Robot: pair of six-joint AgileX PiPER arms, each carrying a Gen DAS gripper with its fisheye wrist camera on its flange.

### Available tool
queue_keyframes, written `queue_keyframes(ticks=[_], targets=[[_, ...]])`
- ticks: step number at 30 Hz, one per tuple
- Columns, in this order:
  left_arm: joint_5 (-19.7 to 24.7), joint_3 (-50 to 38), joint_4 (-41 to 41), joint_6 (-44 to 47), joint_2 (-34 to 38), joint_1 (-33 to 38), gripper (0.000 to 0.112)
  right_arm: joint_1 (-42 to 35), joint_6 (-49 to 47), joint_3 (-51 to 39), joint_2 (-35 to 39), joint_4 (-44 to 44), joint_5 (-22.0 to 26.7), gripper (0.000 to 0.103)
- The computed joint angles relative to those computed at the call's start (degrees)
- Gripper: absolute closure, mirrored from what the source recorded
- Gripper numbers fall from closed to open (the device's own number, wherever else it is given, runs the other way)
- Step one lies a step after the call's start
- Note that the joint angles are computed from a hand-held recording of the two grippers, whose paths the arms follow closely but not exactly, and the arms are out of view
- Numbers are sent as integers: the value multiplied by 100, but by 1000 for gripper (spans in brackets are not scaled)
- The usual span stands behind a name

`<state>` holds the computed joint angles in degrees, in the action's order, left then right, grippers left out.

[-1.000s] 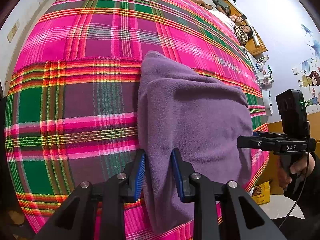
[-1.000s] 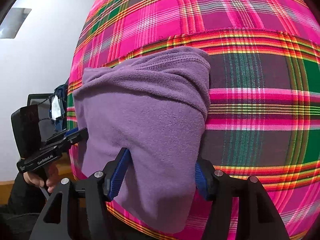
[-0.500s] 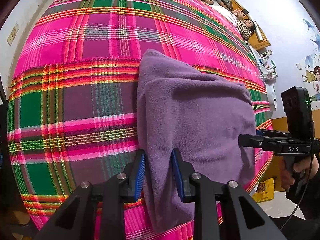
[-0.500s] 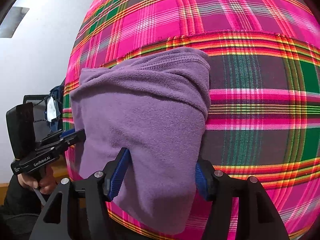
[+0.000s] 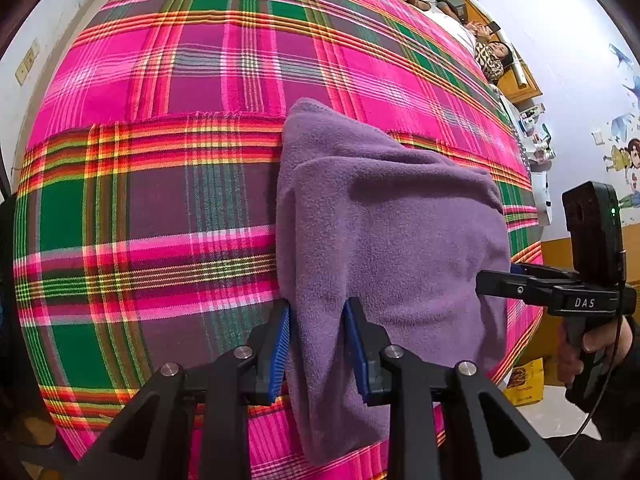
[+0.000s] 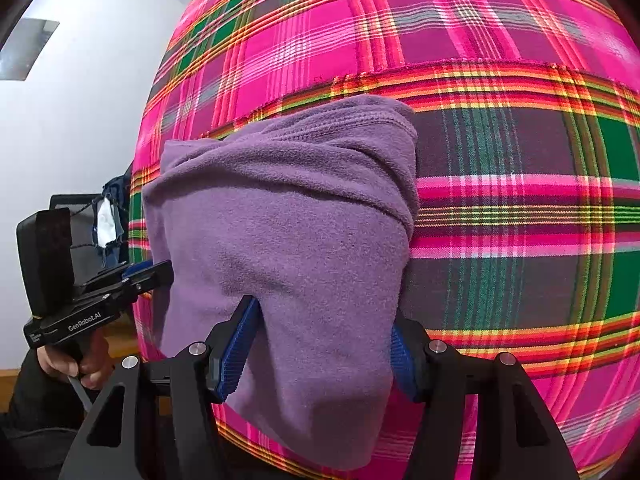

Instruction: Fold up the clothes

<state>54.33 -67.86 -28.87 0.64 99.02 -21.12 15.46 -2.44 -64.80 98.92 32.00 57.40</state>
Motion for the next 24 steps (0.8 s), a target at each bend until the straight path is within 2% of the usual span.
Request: queue_keyframes(ticks=[9, 14, 16, 18, 19, 21, 24], targets=[[164, -34, 350, -371, -303, 30, 84, -371, -233, 256, -451, 229, -310, 40], [229, -234, 653, -694, -494, -16, 88, -762, -616, 313, -537, 727, -415, 40], [249, -389, 716, -751, -532, -109, 88, -882, -713, 278, -467, 926, -398, 47], [268, -545, 713, -713, -485, -239, 88, -1006, -802, 301, -402, 1096, -392, 60], [271, -614, 701, -690, -442, -324, 88, -1054, -826, 326, -368, 1177, -432, 63], [333, -768, 695, -587, -183, -529, 88, -1191, -902, 424, -328, 1408, -512, 73], [418, -798, 736, -638, 54, -744, 89, -1426, -977, 535, -277, 1657, -572, 79]])
